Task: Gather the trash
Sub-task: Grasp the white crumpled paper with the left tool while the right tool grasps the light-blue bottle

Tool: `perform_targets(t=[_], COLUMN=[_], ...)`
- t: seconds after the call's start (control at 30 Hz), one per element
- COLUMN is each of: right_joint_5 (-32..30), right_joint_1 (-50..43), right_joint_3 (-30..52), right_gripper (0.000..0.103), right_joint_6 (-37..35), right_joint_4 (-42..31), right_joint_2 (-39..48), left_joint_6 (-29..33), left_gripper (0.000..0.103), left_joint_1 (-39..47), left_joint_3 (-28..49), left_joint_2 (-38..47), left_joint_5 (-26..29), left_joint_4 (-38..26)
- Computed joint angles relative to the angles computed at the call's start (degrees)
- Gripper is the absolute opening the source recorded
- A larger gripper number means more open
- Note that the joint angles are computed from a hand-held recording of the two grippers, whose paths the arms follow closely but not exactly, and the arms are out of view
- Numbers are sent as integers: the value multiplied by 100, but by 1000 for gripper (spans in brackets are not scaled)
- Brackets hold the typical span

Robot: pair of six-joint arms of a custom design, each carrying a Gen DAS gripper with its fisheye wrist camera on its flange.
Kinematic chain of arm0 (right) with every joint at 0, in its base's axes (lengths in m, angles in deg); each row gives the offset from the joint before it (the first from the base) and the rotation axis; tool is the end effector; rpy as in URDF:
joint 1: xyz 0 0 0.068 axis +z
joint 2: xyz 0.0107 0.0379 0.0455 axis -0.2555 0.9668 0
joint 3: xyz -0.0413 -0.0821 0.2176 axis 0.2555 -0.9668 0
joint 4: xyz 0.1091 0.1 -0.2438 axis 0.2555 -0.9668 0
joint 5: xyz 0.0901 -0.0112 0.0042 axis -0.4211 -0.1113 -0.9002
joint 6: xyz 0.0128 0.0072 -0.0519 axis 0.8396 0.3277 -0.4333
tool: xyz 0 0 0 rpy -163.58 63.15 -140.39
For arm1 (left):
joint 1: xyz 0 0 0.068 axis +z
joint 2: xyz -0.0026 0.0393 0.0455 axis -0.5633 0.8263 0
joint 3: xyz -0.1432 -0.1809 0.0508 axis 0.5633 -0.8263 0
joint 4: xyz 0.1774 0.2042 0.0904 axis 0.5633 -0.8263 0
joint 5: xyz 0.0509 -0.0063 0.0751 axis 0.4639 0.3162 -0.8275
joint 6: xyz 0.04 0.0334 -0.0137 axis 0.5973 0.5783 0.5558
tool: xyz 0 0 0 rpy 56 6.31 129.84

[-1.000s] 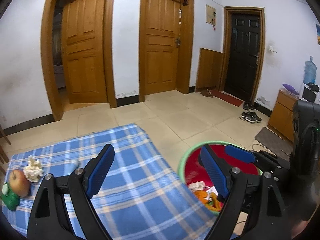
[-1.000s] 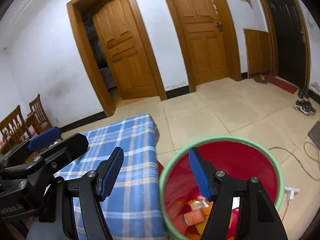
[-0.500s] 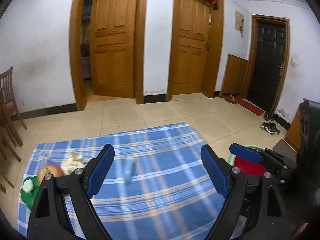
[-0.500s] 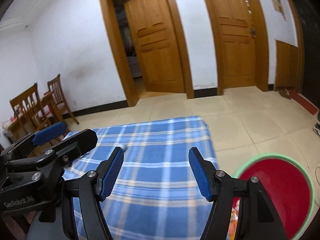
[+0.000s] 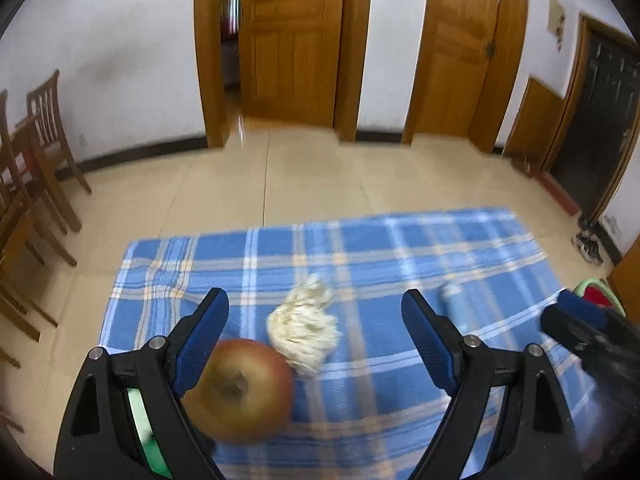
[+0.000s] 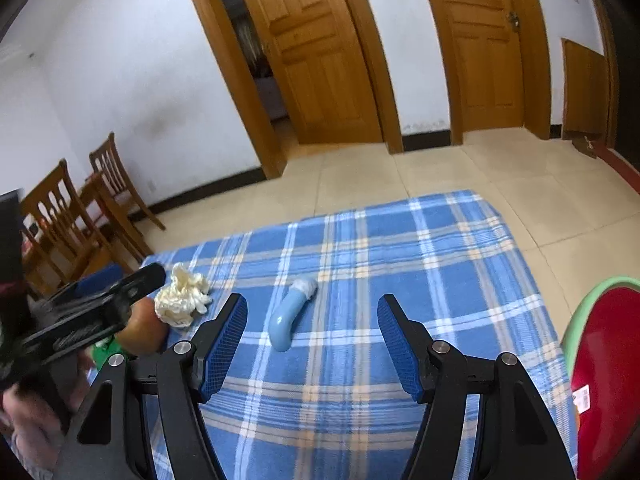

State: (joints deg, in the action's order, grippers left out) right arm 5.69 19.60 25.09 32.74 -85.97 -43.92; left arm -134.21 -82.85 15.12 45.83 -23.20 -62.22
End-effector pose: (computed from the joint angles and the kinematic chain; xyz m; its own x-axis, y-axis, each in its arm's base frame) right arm 0.1485 0.1020 0.1885 -0.7306 -0.0510 -0.6809 -0.3189 0.9073 0.2742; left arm 0.1650 -0.1588 0.1617 -0.7251 -0.1123 -0.6795 -0.0903 0.9936 -0.0678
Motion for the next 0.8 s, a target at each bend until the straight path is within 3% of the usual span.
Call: perform_targets(t=[0.13,0.3,0.37,0.43,0.5,0.53,0.57,0.63,0.7,0.8], right_joint_5=[-107,152,241,278,506,635,670,588,652,451], right_joint_1=[-107,176,399,552,804,903,937,896,915,802], right_joint_3=[296,285,257,317,323,337,340,278,269,98], right_gripper=[69,69,69,69,69,69,66,49,22,18], right_joint_6=[-30,278,310,175,57,45,39,56,123,75], right_joint_4=[448,976,1209,1288,1369,1382,1420,1531,1527,1588], right_joint_2=[996,1806,2120,2373,2495,2566,2624,2677,2726,2434], left_joint_6=[335,503,554,689,777,768,764,816,826,845], left_gripper=[87,80,63,56,38,21,19,12,12,11], left_joint_1=[641,685,651,633,690,681,685,780,834,744], left_joint_3=[-139,-184,-97,-25,12,17,-27,-201,-320,-262], left_joint_2=[236,470,589,735,836,854,786,503,268,288], left_joint_5=[920,983,907,922,990,949,940,1190,1329,1214], left_joint_4=[500,786,744,786,811,798,818,961,1044,994])
